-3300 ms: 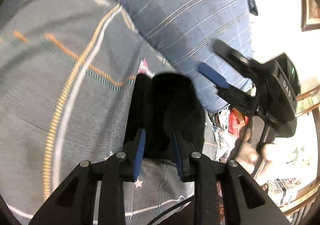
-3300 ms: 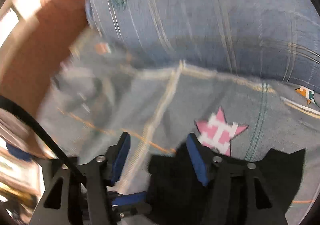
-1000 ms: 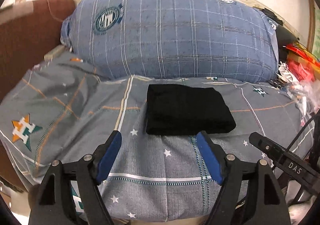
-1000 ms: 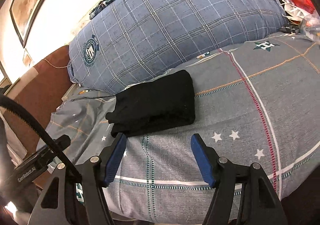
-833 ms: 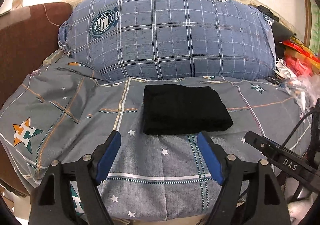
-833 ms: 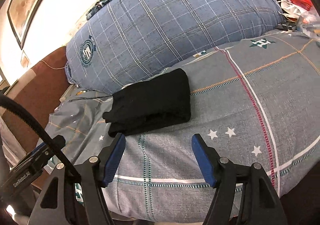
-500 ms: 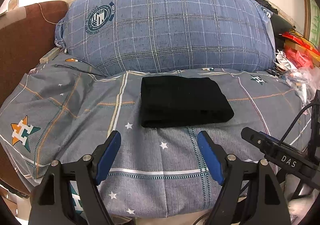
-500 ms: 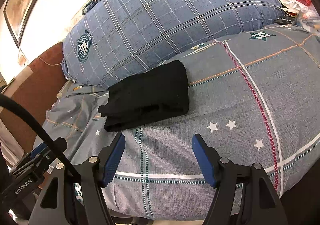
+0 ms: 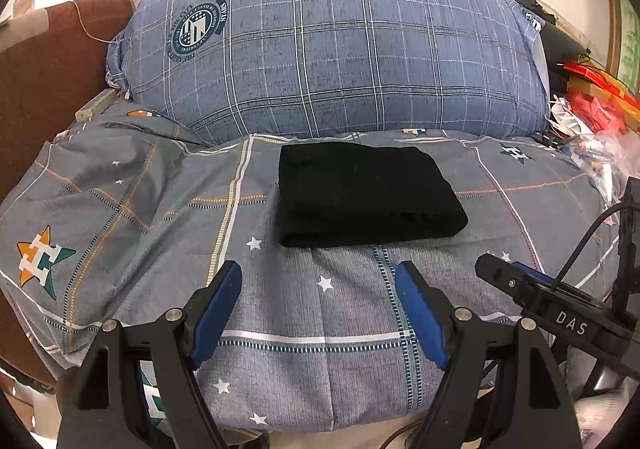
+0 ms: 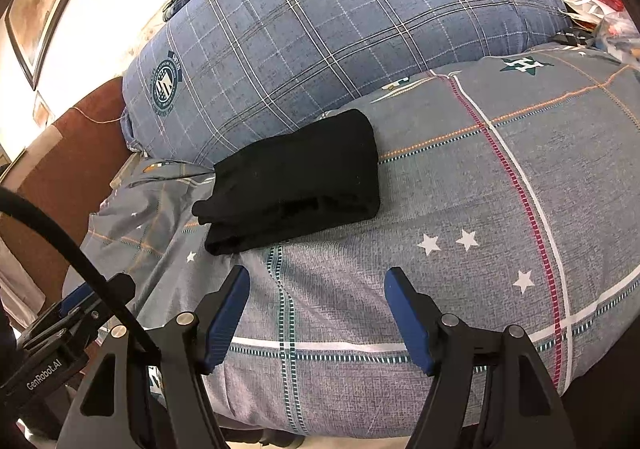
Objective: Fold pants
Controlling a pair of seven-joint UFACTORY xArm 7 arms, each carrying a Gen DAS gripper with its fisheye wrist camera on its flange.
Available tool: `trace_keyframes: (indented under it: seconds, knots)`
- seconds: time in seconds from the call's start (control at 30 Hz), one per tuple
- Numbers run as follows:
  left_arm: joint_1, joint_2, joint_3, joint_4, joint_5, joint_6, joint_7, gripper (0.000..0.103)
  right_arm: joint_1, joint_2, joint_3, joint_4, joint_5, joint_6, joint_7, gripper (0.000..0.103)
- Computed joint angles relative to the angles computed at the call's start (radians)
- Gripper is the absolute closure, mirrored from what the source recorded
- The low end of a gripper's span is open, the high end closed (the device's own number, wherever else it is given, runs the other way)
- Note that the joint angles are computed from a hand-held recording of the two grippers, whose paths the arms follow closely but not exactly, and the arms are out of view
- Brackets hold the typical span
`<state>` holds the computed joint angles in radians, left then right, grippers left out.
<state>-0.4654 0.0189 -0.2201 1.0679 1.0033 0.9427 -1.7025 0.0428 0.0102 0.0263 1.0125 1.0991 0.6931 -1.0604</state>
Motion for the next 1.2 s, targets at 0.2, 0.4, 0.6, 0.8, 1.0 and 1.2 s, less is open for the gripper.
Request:
trace_keyframes:
  seconds: [0.2,0.4,0.6,0.8,1.0,1.2]
  knots:
    - [0.004,0.001,0.004,-0.008,-0.008,-0.014,0.005,0.025,0.0,0.006,0.002,0.0,-0.008,-0.003,0.004,0.028]
    - [0.012,0.011,0.012,-0.014,-0.023,-0.04,0.014,0.025,-0.002,0.019,0.006,0.005,-0.018,-0.004,0.013,0.028]
    - [0.024,0.031,0.027,-0.019,-0.063,-0.076,0.033,0.025,-0.007,0.047,0.013,0.019,-0.033,-0.006,0.025,0.027]
    - [0.054,0.009,0.055,-0.077,-0.079,-0.182,0.006,0.025,-0.022,0.07,0.022,0.038,0.001,0.004,0.011,0.027]
    - [0.172,-0.059,0.101,-0.187,-0.102,-0.416,-0.024,0.025,-0.037,0.091,0.019,0.119,0.044,0.013,-0.03,0.022]
    - [0.277,0.02,0.146,-0.169,-0.288,-0.7,0.204,0.025,-0.069,0.24,0.042,0.323,-0.058,0.065,0.096,0.022]
